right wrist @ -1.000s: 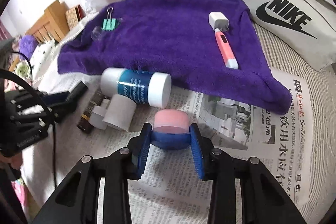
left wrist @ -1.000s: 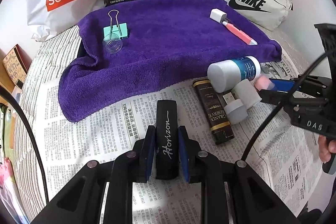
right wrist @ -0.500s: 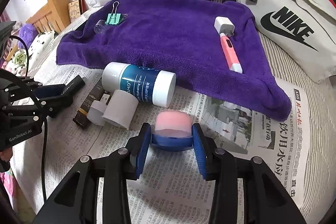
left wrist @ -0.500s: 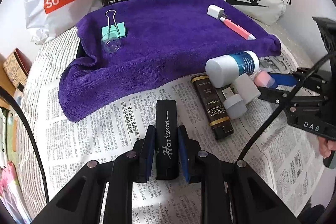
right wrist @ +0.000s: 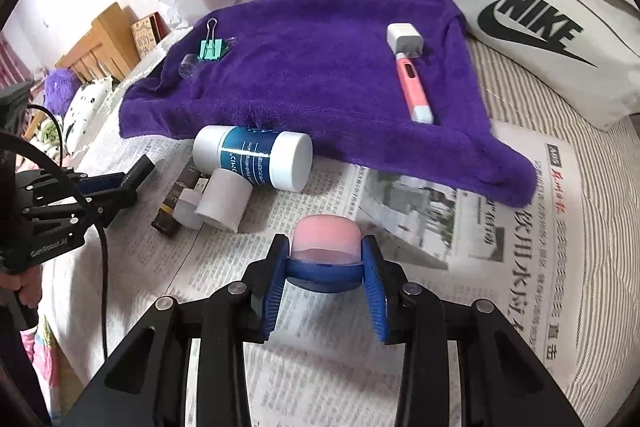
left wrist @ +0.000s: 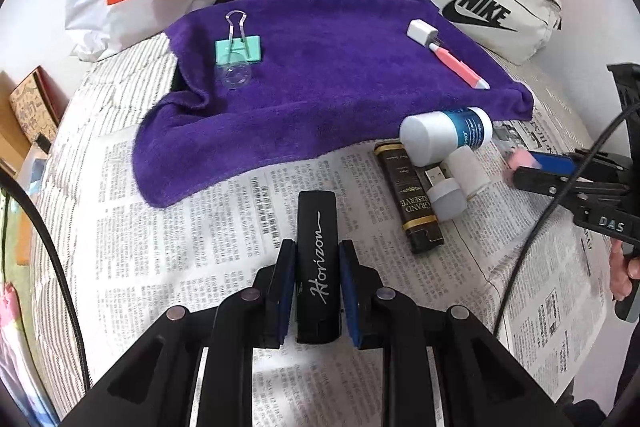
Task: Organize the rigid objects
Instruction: 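Carry the Horizon stick with the left gripper beside the cup while the right carries the jar onto the towel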
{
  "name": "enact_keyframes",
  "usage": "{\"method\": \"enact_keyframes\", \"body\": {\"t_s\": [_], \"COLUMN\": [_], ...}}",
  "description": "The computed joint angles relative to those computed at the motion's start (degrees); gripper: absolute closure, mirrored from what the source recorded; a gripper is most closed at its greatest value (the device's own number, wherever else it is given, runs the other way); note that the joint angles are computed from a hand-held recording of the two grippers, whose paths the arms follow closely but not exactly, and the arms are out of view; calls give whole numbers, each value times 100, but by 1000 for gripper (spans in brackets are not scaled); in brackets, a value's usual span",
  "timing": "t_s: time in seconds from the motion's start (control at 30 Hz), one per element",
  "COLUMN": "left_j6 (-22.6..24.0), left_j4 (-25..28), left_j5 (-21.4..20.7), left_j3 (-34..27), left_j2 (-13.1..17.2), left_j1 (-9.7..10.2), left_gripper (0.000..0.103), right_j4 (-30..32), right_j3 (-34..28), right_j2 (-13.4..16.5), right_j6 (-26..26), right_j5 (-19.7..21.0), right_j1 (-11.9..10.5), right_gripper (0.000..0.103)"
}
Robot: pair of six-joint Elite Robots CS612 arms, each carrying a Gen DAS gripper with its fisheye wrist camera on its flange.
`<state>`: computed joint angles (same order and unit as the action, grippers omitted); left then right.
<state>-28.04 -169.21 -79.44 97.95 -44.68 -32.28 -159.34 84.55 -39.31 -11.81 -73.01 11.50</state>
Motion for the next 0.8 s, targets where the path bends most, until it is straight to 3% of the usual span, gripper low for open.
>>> {"method": "enact_keyframes", "body": {"t_s": [0.8], "left_j6": [255], "left_j4": [-193], "left_j5": [12], "left_j3": [-131], "left_j2": [-177], "left_j1": [212], "left_gripper": [82], "right_j4": [-84], "right_j3": [-185], "right_j2": [-119], "right_j6": [33], "right_j5": [155], "right_j1": [-92], "right_gripper": [66]}}
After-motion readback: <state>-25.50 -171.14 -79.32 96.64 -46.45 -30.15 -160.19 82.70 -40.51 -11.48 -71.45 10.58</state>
